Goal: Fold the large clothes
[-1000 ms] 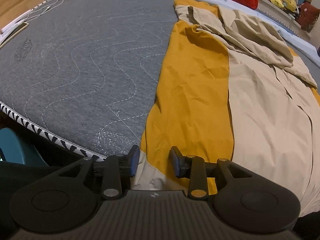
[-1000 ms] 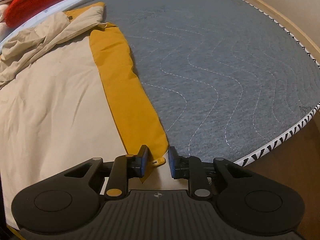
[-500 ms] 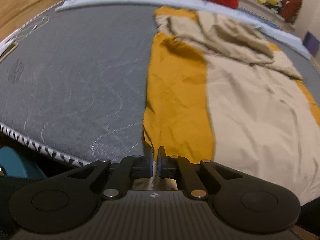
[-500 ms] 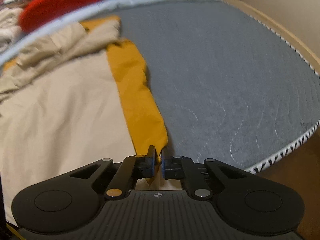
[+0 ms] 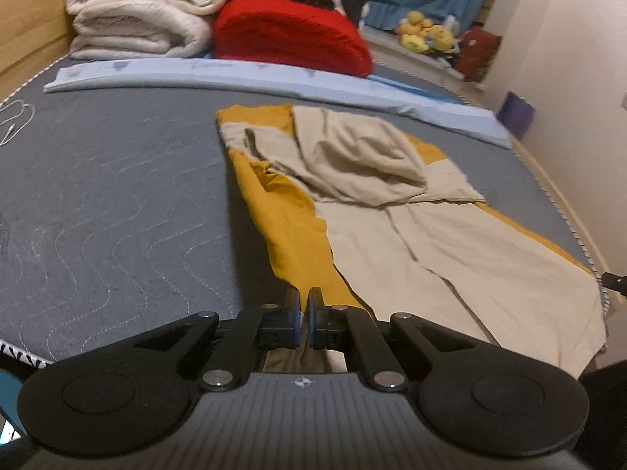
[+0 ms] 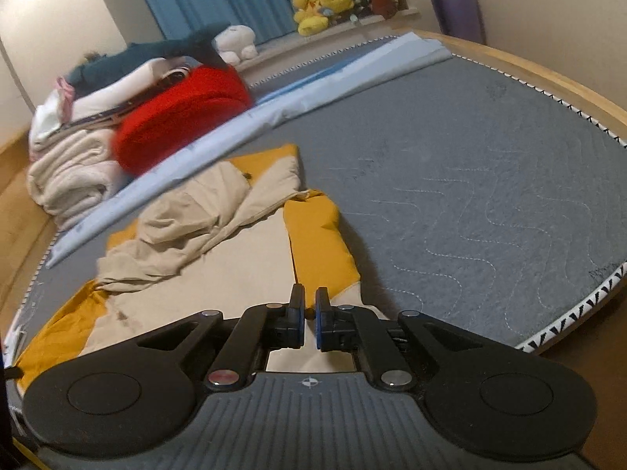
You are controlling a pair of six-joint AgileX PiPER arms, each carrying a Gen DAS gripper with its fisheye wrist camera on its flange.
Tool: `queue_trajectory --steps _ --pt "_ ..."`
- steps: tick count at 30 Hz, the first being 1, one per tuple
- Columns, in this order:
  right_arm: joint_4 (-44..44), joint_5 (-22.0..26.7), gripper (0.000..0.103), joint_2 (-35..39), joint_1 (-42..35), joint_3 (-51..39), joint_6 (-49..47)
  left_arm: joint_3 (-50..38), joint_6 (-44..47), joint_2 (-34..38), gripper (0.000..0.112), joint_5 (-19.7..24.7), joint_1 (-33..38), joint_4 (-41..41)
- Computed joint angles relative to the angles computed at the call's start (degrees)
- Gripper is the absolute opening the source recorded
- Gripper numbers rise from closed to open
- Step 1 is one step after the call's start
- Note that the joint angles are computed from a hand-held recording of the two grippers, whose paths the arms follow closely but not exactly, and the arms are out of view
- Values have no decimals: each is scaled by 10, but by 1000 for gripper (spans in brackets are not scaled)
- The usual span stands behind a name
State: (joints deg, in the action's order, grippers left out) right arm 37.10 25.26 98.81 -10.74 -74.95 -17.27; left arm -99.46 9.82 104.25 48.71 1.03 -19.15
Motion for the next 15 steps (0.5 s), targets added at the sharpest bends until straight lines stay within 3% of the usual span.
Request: queue_trajectory --steps 5,15 --pt "28 9 4 -21 -8 35 -20 -11 24 1 3 44 21 -20" --pt "90 32 4 -98 -27 78 -98 53 83 -65 3 60 67 -97"
